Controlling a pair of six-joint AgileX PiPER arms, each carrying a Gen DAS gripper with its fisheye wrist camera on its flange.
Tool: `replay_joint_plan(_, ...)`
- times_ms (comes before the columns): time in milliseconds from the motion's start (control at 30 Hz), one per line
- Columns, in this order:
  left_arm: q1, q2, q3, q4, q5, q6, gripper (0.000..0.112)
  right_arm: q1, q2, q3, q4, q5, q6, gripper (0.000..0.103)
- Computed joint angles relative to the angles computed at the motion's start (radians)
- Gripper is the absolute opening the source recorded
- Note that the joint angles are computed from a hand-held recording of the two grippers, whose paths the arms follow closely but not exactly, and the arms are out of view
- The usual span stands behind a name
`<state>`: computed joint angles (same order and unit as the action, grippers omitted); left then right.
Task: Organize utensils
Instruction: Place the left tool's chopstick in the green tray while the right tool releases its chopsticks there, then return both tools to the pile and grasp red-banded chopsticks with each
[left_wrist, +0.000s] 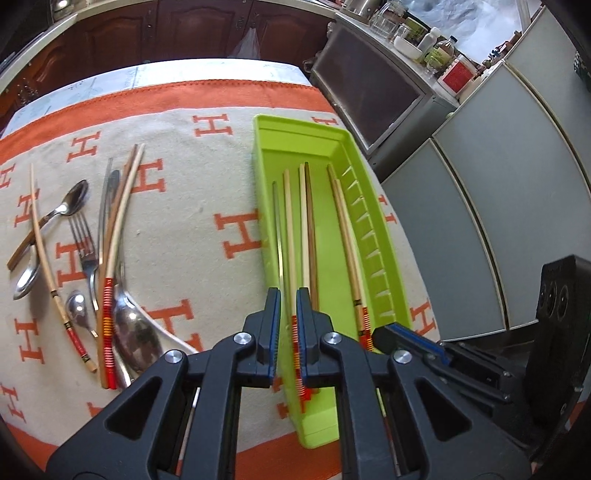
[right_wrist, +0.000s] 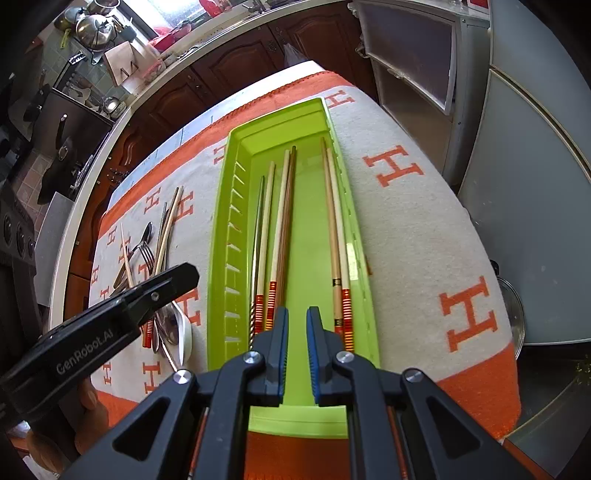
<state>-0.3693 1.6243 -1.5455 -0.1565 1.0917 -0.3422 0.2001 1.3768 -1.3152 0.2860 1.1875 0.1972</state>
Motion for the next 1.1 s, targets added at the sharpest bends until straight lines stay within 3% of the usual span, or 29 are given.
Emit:
replay_joint_plan(533, 0.116, -0.213, 0.195, 0.12, 0.045, 0.019, 0.006, 0.13, 0.02, -0.049, -0.028, 0.006, 0.066, 0.01)
replay_joint_plan(900, 0.403, -0.331, 0.305, 0.037, 0.063, 0.161, 0.007, 0.228, 0.069, -0.094, -0.014, -0.003, 0.098, 0.01)
replay_joint_plan(1100, 0.514, -0.348, 0.341, 0.012, 0.065, 0.218, 0.007, 0.235, 0.125, -0.129, 0.1, -0.021, 0.056, 0.01)
